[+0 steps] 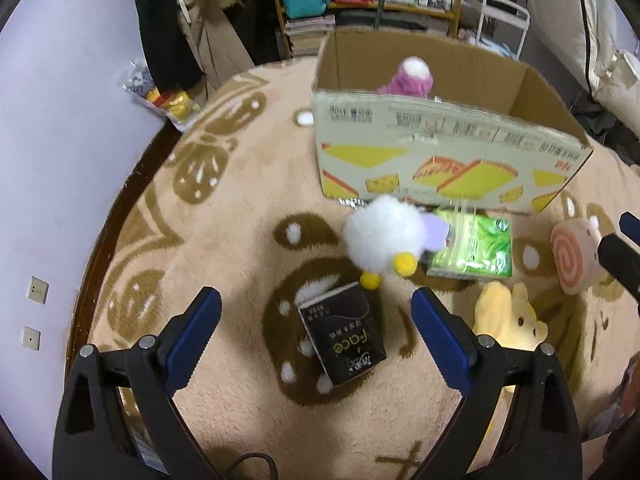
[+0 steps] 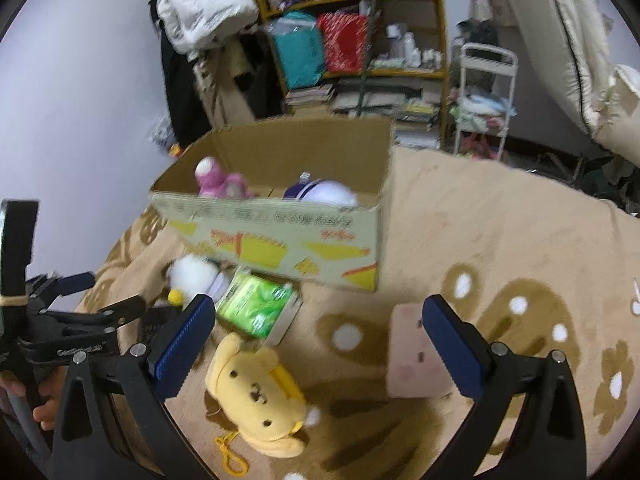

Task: Organize soft objects
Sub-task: 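Move the left tool to the black tissue pack while the right tool approaches the yellow dog plush, then close the left tool on the black tissue pack while the right tool grips the yellow dog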

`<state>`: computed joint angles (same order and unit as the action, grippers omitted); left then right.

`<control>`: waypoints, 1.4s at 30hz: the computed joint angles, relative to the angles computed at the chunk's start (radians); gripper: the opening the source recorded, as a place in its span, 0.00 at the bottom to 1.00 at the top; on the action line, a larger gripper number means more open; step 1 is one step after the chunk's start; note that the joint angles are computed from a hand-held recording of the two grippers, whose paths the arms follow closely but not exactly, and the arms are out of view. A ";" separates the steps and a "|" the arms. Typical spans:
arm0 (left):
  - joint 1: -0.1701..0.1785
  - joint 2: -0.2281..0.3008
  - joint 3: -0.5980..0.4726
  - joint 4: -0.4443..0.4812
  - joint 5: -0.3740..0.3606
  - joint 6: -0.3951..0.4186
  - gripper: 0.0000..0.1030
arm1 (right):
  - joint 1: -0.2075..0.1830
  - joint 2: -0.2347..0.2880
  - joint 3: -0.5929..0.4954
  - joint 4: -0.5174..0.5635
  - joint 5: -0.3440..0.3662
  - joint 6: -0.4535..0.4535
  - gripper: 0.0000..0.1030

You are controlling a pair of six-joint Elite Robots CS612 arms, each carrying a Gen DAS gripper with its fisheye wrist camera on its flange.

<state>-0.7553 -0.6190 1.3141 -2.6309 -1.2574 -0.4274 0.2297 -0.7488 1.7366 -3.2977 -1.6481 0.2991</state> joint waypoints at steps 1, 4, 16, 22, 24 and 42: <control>0.002 0.004 -0.007 0.016 -0.014 -0.002 0.92 | 0.001 0.002 -0.004 0.011 0.005 0.001 1.00; 0.010 0.017 -0.032 0.064 -0.058 -0.008 0.92 | 0.002 0.012 -0.015 0.042 0.036 0.006 1.00; 0.027 0.054 -0.096 0.176 -0.130 -0.030 0.92 | 0.012 0.046 -0.064 0.195 0.109 -0.028 1.00; 0.029 0.062 -0.112 0.212 -0.140 -0.029 0.92 | 0.034 0.065 -0.096 0.261 0.066 -0.093 1.00; 0.028 0.065 -0.117 0.225 -0.139 -0.025 0.92 | 0.036 0.070 -0.107 0.286 0.072 -0.102 1.00; 0.031 0.100 -0.175 0.326 -0.150 -0.014 0.80 | 0.061 0.114 -0.195 0.415 0.096 -0.154 0.78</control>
<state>-0.7238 -0.5186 1.1390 -2.3054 -1.4079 -0.4415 0.2906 -0.6349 1.5419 -2.8823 -1.5520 0.1451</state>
